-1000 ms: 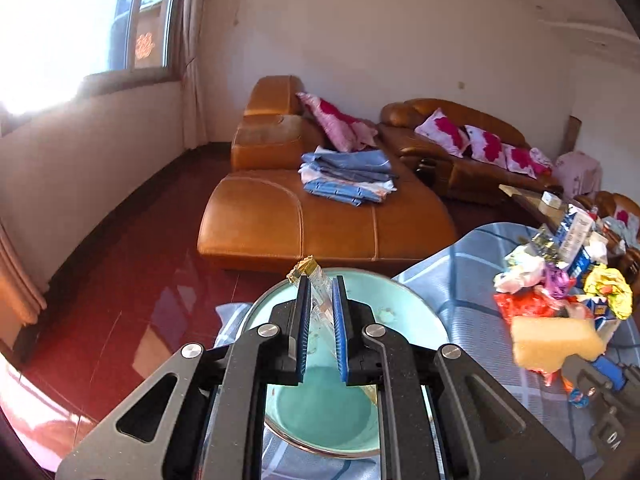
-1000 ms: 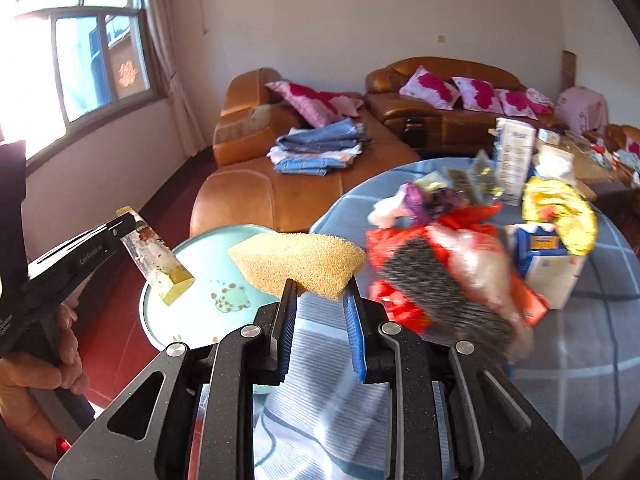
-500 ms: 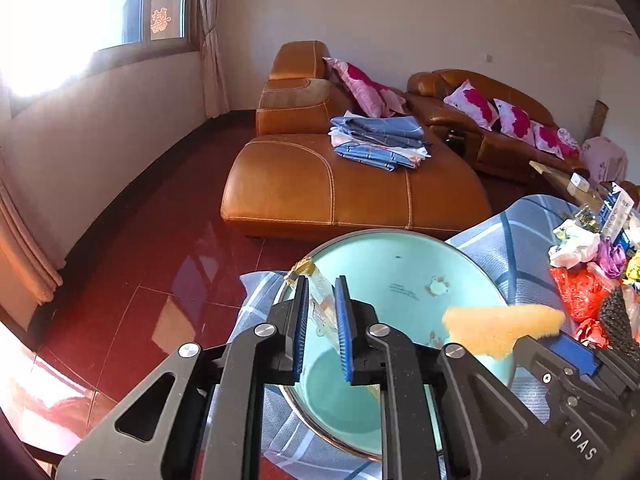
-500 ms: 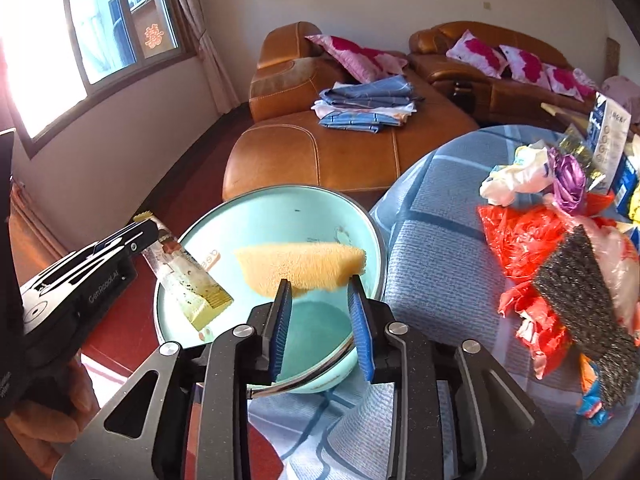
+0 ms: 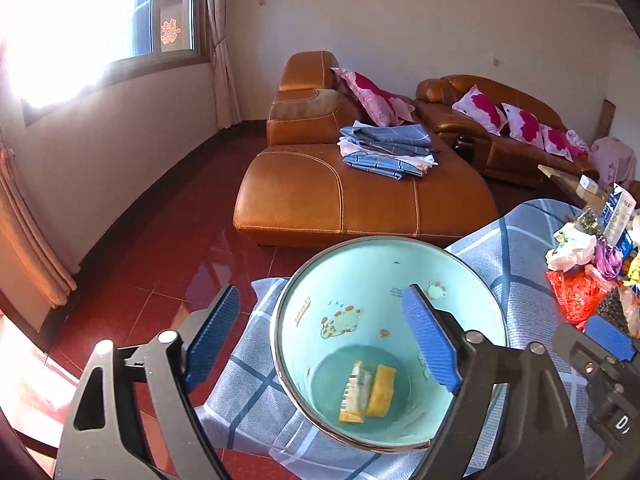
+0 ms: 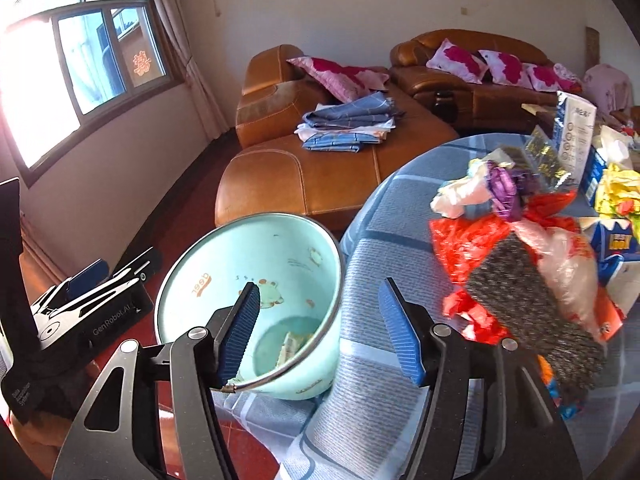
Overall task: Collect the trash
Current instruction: 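Carry both items over the green bin and open both tools to drop them, then grasp the black mesh scrubber on the table with the left tool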
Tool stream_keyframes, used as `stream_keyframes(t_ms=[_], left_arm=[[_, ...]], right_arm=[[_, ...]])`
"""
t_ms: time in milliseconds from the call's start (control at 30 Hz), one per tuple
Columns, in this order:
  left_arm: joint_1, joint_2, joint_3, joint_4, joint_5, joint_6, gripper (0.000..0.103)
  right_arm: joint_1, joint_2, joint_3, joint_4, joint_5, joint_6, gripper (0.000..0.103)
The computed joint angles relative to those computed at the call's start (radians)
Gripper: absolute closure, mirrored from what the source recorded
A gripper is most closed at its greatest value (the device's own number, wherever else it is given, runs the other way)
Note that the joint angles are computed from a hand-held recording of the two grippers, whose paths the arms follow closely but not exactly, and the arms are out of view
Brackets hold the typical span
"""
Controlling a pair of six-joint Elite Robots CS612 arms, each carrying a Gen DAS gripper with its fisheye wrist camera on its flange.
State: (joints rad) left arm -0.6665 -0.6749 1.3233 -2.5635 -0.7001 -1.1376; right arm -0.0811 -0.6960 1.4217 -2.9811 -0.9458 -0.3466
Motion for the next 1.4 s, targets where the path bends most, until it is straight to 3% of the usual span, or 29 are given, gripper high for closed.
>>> stream_keyframes(t_ms=[100,367,600,1133,1400], left_arm=[[-0.007,0.000,-0.002,-0.025,-0.005,0.016,0.014],[-0.029,0.031,-0.037,-0.158,-0.096,0.154,0.014],[-0.057,0.074,-0.103,-0.154,-0.124,0.226,0.014],[-0.081,0.159,-0.271,-0.173,-0.212,0.300,0.016],[-0.086,0.237,-0.430,-0.135,-0.254,0.339,0.030]], right_arm=[[-0.019,-0.011,0.029,-0.070,-0.020,0.019,0.041],[-0.076,-0.018,0.068,-0.187,-0.091,0.120,0.041],[-0.116,-0.014,0.083,-0.251,-0.194,0.173,0.041],[-0.169,-0.007,0.095,-0.309,-0.217,0.270,0.041],[-0.195,0.002,0.085,-0.295,-0.219,0.317,0.041]])
